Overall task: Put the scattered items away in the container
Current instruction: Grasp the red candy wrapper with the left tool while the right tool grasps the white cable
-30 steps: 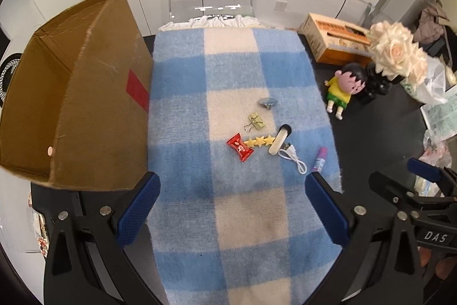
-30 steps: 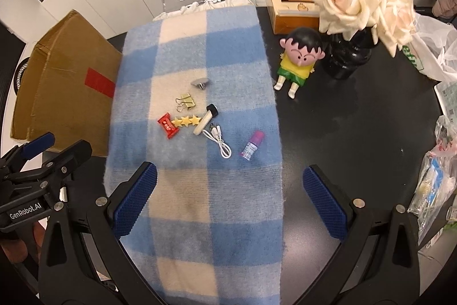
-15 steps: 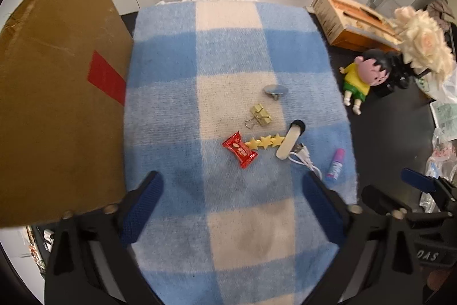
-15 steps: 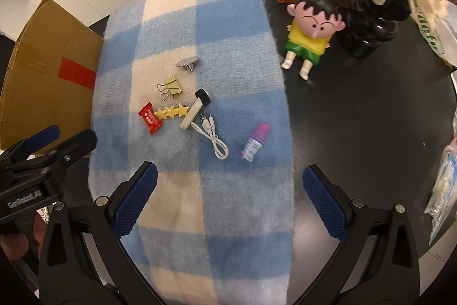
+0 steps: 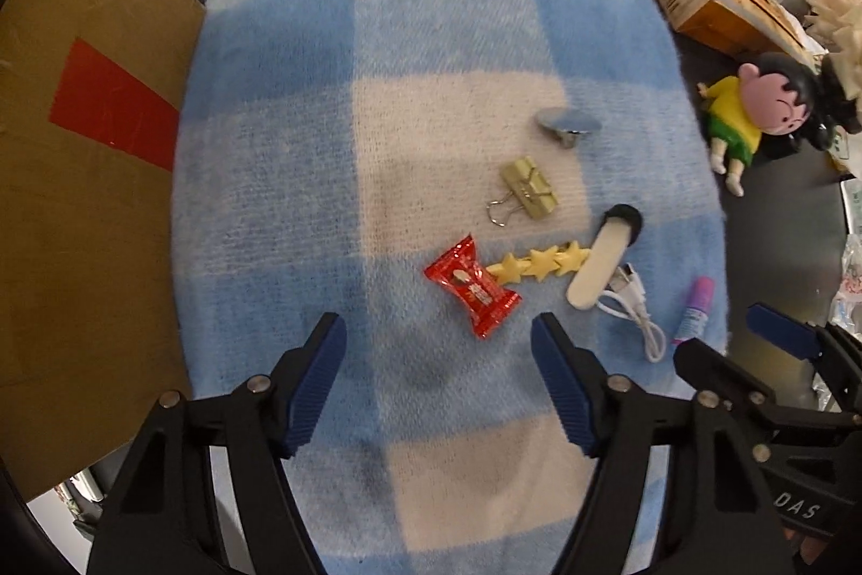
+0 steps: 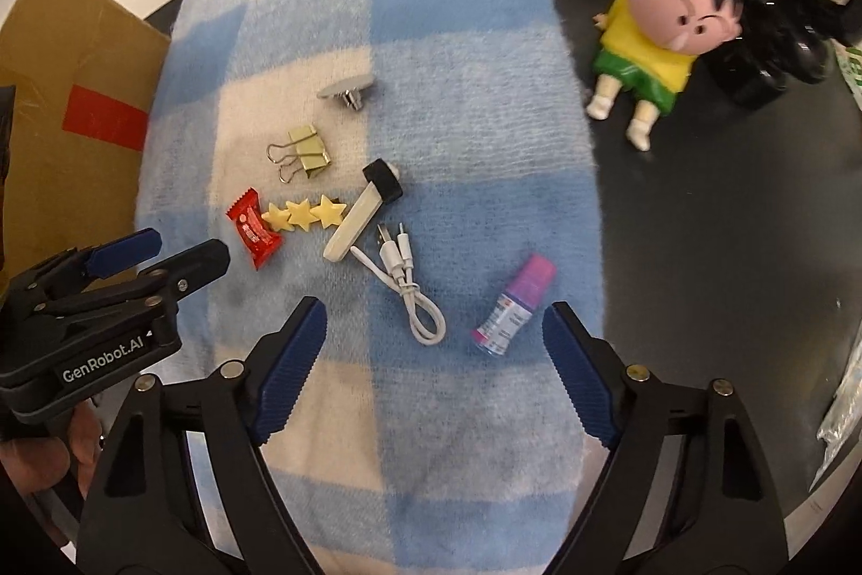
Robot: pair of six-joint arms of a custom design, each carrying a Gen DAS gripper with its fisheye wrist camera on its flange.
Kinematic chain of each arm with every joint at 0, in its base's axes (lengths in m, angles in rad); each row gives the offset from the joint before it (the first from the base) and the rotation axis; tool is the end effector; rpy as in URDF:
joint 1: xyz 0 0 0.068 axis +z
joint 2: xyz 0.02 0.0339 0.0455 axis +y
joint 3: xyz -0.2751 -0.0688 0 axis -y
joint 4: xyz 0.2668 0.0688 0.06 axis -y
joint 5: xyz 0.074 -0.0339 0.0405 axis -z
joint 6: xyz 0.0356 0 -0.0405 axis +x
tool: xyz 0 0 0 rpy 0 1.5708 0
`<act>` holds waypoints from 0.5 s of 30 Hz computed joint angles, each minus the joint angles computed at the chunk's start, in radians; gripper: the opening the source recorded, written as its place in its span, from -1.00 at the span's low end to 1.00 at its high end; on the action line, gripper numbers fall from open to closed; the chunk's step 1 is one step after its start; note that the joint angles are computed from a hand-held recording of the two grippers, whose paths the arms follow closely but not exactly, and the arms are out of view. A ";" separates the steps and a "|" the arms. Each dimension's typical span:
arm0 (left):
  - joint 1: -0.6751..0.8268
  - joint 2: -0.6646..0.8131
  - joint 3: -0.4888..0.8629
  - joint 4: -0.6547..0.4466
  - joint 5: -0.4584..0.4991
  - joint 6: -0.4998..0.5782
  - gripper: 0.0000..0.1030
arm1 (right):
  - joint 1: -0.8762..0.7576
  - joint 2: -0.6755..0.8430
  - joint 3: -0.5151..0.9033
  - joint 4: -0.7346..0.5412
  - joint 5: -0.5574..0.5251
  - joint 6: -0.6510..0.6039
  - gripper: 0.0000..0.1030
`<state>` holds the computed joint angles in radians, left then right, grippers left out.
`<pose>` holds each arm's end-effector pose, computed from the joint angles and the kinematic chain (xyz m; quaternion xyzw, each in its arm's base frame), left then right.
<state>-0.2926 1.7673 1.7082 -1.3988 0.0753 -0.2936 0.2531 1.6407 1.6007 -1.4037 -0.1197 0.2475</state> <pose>0.3400 -0.1052 0.3186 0.0016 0.9977 -0.0523 0.0431 0.3107 0.0848 0.3287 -0.0066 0.9962 0.0735 0.0466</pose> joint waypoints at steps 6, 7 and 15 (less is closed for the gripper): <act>0.003 0.027 -0.024 0.026 0.007 -0.009 0.27 | 0.017 0.036 -0.024 0.031 -0.014 -0.013 0.47; 0.001 0.032 -0.026 0.029 0.007 -0.011 0.20 | 0.019 0.043 -0.023 0.033 -0.015 -0.016 0.46; -0.014 0.056 -0.043 0.040 0.001 -0.016 0.04 | 0.044 0.091 -0.026 0.053 -0.007 -0.040 0.32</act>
<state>-0.3066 1.8236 1.6657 -1.3586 0.0760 -0.3092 0.2967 1.7320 1.5742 -1.3507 -0.1263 0.2076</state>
